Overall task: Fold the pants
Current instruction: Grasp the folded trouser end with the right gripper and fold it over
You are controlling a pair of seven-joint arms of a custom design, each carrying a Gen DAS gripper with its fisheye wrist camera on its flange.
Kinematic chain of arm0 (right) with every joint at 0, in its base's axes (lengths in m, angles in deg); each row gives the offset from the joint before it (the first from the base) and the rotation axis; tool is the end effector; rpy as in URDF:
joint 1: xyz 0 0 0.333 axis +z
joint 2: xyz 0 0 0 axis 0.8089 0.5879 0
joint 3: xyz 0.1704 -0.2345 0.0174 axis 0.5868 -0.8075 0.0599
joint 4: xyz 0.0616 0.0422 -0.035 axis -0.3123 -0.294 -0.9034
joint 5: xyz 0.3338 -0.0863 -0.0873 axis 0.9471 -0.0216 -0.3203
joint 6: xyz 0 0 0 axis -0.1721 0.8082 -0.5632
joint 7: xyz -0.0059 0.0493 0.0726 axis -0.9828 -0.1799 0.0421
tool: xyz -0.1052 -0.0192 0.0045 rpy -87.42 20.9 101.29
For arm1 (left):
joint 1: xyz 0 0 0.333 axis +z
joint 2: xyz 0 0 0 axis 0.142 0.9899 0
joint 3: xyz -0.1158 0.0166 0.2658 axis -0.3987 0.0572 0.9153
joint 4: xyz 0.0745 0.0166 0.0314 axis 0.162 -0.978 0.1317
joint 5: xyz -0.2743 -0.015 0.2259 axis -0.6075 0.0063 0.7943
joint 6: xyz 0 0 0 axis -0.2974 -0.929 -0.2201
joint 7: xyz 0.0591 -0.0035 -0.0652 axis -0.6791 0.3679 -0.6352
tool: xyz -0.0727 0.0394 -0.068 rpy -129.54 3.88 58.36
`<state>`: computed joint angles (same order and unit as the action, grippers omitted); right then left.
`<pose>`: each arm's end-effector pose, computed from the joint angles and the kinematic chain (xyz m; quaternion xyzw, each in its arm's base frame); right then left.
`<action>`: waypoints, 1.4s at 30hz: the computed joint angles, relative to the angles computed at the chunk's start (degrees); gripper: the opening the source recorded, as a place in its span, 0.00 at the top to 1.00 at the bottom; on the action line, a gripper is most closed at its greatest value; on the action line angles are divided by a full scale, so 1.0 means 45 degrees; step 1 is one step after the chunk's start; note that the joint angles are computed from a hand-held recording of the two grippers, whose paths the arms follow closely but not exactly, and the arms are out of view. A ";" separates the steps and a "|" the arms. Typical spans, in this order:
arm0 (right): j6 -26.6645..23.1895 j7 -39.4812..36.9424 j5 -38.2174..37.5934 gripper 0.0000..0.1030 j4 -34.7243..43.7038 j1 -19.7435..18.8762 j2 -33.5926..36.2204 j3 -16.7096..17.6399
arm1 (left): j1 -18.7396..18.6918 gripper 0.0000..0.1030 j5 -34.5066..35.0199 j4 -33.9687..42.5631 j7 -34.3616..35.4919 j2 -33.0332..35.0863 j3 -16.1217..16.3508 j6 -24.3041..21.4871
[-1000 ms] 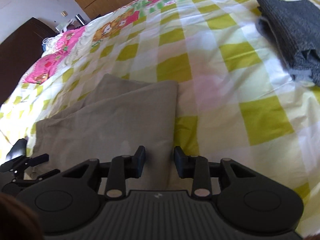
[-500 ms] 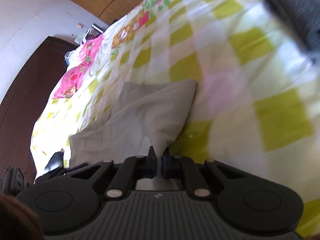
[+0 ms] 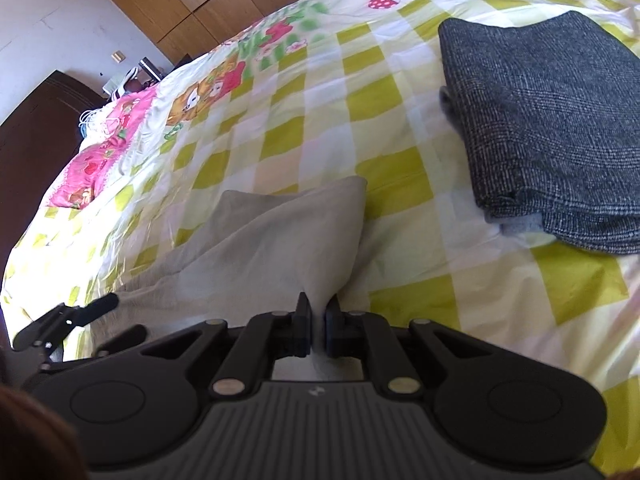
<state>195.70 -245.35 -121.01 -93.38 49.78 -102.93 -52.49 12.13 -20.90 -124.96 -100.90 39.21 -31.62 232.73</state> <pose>0.4109 0.1216 0.4104 -0.3650 0.8521 -0.1511 0.3432 0.5977 -0.0679 0.3825 -0.1943 0.9066 -0.3353 0.1671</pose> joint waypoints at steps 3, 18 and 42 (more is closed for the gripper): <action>-0.0319 -0.0607 0.0553 0.94 0.0032 0.0455 -0.0155 -0.0212 | 0.0149 0.28 -0.0202 -0.0470 -0.0082 -0.0215 0.0040 0.0063; -0.3917 -0.1487 0.0615 0.94 0.3502 0.2542 0.0700 0.0020 | 0.0642 0.26 -0.3278 -0.1045 0.2910 -0.1132 0.0810 -0.0456; -0.6467 -0.8503 0.5541 0.94 1.4830 0.6879 1.0211 -0.1417 | 0.2062 0.26 -0.1921 0.0586 0.0307 0.0566 0.0889 -0.2786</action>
